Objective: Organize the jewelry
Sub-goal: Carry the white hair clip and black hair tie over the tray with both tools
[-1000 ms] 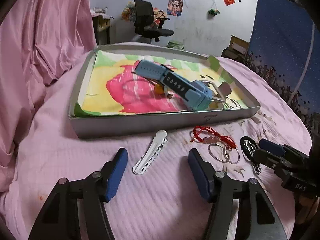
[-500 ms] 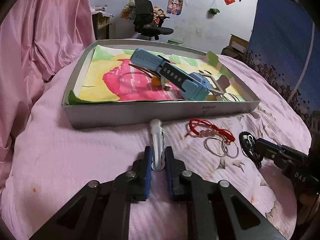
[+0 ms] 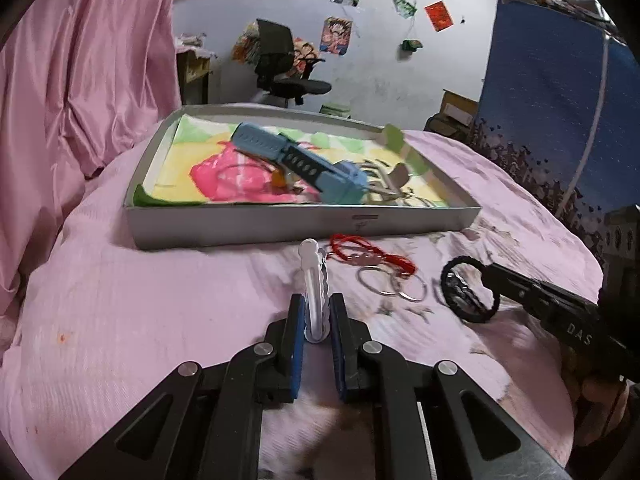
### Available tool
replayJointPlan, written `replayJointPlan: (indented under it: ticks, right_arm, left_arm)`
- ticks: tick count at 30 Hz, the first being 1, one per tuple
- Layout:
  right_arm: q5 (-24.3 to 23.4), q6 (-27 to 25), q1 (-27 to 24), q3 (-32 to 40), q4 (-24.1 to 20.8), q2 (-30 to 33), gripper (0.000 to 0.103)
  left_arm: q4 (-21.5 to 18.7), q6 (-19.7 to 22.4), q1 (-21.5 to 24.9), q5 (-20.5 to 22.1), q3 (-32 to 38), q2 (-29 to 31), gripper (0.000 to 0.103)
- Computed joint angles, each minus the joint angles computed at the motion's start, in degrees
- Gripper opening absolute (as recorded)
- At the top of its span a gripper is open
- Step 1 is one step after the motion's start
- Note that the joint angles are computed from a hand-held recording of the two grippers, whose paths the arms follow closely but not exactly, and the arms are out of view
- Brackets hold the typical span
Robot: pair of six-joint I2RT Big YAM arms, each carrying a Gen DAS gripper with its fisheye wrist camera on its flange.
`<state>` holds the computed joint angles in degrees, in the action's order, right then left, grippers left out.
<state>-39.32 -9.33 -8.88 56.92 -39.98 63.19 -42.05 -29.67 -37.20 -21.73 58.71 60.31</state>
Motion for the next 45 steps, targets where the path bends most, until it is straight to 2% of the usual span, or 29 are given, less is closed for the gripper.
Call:
replayJointPlan:
  ticks: [10,14,18,21,24,28,33,36,45]
  right_arm:
    - [-4.28,2.37,-1.45,-0.42,4.53,-1.63,0.005]
    - [-5.99,6.31,-1.7,0.59,7.81,-0.77,0.005]
    - [-5.58,9.47,-0.63,3.18,10.68,1.53,0.005]
    - [-3.38,9.67,0.48,4.84,12.19,3.16,0.005]
    - [0.89,10.51,1.72,6.94,13.65,5.36,0.005]
    - [5.51,11.11,3.18,9.62,13.95,7.91,0.005]
    - [7.04,11.78,3.95,11.26,12.81,10.33,0.005]
    - [7.81,11.01,4.48,11.9,10.79,11.43,0.005]
    - [11.4,7.12,6.61,13.79,4.34,14.32,0.005]
  left_arm:
    - [2.46,-0.57,-2.27,-4.5,0.37,-1.64,0.012]
    - [3.69,-0.34,-1.64,-7.42,2.28,-1.05,0.012]
    - [3.9,-1.06,-0.09,-9.63,4.81,1.03,0.012]
    - [2.89,-1.57,1.6,-9.93,7.15,3.57,0.012]
    - [1.98,-2.41,3.19,-8.3,8.77,5.8,0.012]
    - [0.04,-3.07,5.4,-3.97,10.63,8.57,0.012]
    - [-2.23,-4.65,7.33,-0.47,12.17,11.01,0.012]
    - [-3.16,-5.59,8.18,1.26,12.55,11.92,0.005]
    - [-4.24,-5.84,9.24,3.92,13.79,13.38,0.005]
